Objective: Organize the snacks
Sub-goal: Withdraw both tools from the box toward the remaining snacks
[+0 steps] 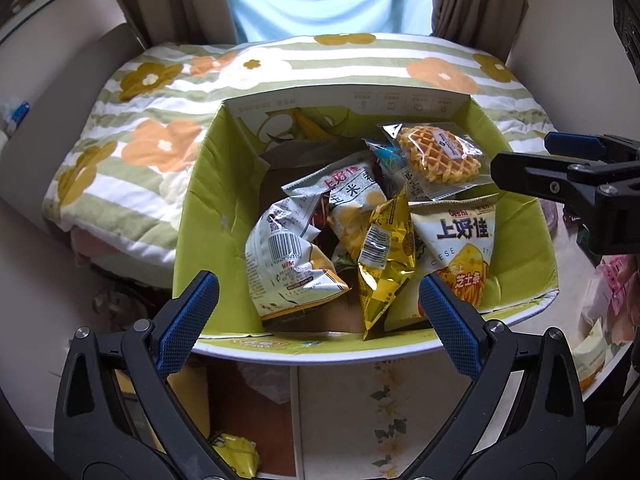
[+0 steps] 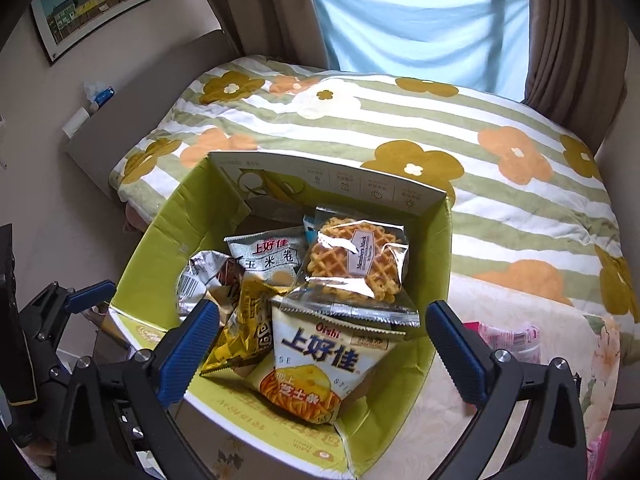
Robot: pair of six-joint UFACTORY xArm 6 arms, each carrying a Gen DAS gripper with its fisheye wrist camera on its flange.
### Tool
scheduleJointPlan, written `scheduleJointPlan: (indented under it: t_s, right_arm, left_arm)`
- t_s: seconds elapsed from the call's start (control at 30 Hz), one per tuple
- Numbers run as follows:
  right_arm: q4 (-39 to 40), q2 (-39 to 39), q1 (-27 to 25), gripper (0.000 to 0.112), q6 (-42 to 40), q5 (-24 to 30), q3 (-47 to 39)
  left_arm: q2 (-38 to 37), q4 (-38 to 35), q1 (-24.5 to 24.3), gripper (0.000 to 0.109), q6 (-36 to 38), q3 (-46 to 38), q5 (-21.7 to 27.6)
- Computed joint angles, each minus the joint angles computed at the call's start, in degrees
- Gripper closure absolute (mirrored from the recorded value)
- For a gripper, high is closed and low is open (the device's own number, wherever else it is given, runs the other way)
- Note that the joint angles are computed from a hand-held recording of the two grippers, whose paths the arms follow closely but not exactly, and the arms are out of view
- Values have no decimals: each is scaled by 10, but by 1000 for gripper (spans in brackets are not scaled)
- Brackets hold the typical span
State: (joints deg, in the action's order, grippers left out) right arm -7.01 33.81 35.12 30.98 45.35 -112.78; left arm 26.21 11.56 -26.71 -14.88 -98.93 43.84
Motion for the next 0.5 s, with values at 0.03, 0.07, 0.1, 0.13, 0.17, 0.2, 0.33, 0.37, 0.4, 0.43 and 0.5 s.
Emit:
scheduleJointPlan:
  t_s: [0.03, 0.07, 0.1, 0.13, 0.17, 0.2, 0.33, 0.37, 0.4, 0.43, 0.5]
  right_arm:
    - [-8, -7, 1, 10, 6, -4, 9]
    - [-16, -13, 3, 10, 12, -7, 17]
    - [-30, -23, 5, 10, 24, -12, 30]
    - [-38, -32, 6, 10, 32, -16, 40]
    - [-44, -39, 7, 10, 36, -17, 48]
    - [-50, -44, 8, 10, 41, -16, 53]
    - [-93, -84, 12, 10, 89, -12, 100]
    - [-99, -94, 13, 10, 100, -12, 111]
    - [-104, -107, 13, 10, 114, -13, 128]
    - [-108, -120, 13, 10, 127, -12, 144]
    - [-128, -150, 14, 10, 159, -15, 182]
  left_arm:
    - [-5, 0, -1, 9, -1, 6, -3]
    - [-11, -1, -1, 9, -1, 13, -6]
    - [-16, -3, -2, 9, -1, 18, -8]
    - [-19, -7, -2, 9, 1, 21, -9]
    - [-22, -12, -3, 9, 5, 24, -10]
    - [-26, -17, -4, 9, 10, 29, -13]
    - [-34, -31, -12, 9, 33, 37, -23]
    - [-35, -35, -15, 9, 40, 39, -25]
    - [-36, -42, -18, 9, 50, 40, -28]
    - [-37, -50, -22, 9, 61, 41, -31]
    - [-37, -64, -29, 9, 83, 40, -35]
